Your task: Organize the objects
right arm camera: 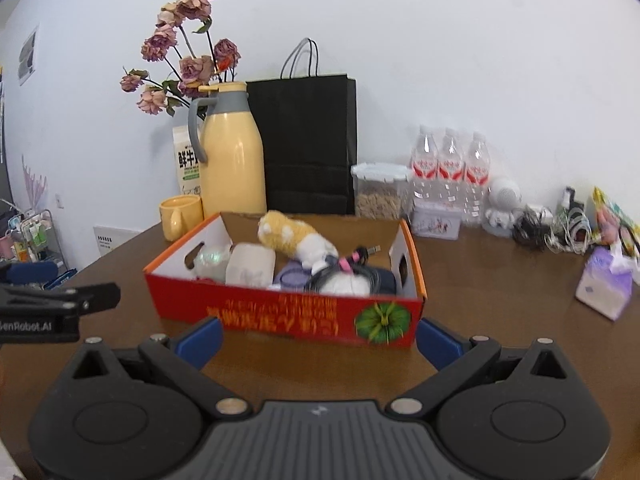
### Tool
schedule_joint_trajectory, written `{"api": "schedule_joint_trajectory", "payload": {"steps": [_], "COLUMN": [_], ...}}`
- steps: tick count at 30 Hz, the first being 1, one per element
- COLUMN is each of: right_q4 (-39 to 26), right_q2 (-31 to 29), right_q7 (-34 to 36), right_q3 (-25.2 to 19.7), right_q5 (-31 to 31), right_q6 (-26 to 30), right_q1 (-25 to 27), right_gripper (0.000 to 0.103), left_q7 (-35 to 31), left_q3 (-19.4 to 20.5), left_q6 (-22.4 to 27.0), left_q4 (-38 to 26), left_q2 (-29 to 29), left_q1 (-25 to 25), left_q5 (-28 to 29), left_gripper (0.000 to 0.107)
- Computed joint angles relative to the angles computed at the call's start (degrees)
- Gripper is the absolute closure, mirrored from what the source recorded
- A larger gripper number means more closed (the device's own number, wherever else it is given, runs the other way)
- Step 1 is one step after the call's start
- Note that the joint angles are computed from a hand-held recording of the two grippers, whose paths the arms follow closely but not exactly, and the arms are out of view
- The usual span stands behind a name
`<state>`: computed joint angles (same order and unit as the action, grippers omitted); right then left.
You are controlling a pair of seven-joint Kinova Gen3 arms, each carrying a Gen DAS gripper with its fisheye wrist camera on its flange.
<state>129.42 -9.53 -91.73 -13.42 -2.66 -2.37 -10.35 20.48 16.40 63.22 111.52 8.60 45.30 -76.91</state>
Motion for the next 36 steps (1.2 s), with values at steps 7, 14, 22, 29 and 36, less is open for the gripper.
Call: {"api": "schedule_joint_trajectory", "payload": {"steps": [7, 14, 22, 29, 36], "right_q4": [1.9, 3.0, 3.1, 3.1, 3.1], "right_q2": [-2.2, -3.3, -4.0, -4.1, -4.0], "right_q7": [-2.3, -4.2, -5.1, -5.4, -5.7], "right_q3": [4.2, 2.9, 2.3, 2.4, 1.8], "right_q5": [0.3, 0.7, 1.5, 1.9, 2.0], "right_q6": [3.7, 4.3, 4.6, 4.6, 4.6], "right_q1": [-5.2, -4.3, -4.0, -4.1, -3.6], "right_gripper": [0.0, 0.0, 0.0, 0.0, 0.0], "left_q7": [0.3, 0.5, 0.8, 0.7, 0.6], "left_q3": [1.7, 2.0, 2.4, 2.4, 2.4], "left_q6": [-0.2, -1.5, -1.1, -1.0, -1.1], "left_q4": [1.4, 2.0, 2.2, 2.1, 2.1], "left_q2": [-1.3, -2.1, -2.5, -2.4, -2.5], "left_q1": [1.6, 1.3, 1.4, 1.4, 1.4], "left_q5": [3.5, 6.8, 7.0, 7.1, 7.2], "left_gripper": [0.004, 0.004, 0.004, 0.004, 0.004]}}
